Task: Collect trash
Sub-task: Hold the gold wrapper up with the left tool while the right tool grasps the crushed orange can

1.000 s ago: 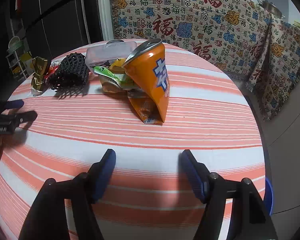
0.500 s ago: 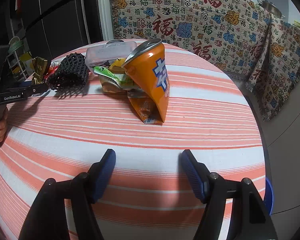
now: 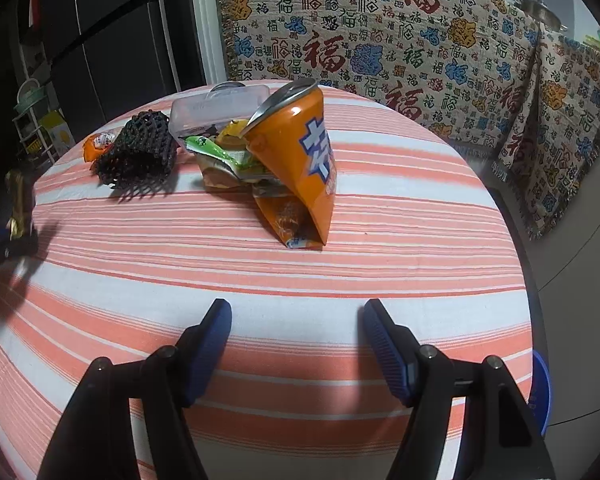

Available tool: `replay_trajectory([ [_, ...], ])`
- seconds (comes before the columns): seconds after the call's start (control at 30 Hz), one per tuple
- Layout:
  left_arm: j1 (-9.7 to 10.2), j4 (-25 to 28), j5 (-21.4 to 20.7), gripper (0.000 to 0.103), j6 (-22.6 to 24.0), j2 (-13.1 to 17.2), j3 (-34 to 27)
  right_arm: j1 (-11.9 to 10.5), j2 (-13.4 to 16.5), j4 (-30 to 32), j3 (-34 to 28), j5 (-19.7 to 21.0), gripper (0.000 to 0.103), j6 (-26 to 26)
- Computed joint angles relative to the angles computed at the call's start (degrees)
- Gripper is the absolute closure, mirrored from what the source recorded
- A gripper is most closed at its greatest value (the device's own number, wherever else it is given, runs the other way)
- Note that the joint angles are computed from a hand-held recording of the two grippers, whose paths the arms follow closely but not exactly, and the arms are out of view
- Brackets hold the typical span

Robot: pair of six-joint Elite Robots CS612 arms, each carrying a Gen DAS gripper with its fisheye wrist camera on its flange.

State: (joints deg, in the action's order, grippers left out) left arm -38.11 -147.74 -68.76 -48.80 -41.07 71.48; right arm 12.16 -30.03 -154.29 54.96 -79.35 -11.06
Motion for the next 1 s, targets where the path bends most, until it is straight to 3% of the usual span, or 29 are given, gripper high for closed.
replay_trajectory([
  [0.07,-0.10,-0.08,0.57,0.049,0.33,0.50,-0.47,-0.25,0.11,-0.45,-0.12,1.07,0.034,0.45],
  [0.17,-0.18,-1.92,1.76,0.037,1.24,1.00,-0.54,0.14,0.79,-1.96,-1.45,-0.88,0.034,-2.96],
  [0.27,-0.10,-3.18,2.52,0.034,1.04,1.19,-0.32,0.57,2.10,-2.39,-4.38,-1.59,0.036,-4.64],
  [0.4,0.09,-3.98,2.42,0.034,1.34,1.29,-0.24,0.64,4.25,-2.24,-9.11,0.62,0.043,-4.94],
  [0.43,0.08,-4.03,2.49,0.034,1.53,1.32,-0.21,0.65,4.48,-2.84,-9.49,0.98,0.049,-5.34],
  [0.47,0.03,-3.95,2.73,0.034,1.98,1.38,-0.25,0.68,4.84,-2.87,-10.21,1.35,0.068,-5.99],
  [0.57,-0.12,-3.85,3.19,0.034,2.24,1.34,-0.13,0.64,5.47,0.20,-12.34,1.92,0.075,-5.50],
  [0.87,-0.24,-4.87,3.35,0.034,1.58,1.11,0.28,-1.49,-1.34,3.22,-3.11,7.61,0.085,0.67],
  [1.0,-0.30,-3.23,3.10,0.034,1.81,1.64,-0.88,-1.35,-2.96,6.67,-0.89,5.20,0.085,-1.64],
])
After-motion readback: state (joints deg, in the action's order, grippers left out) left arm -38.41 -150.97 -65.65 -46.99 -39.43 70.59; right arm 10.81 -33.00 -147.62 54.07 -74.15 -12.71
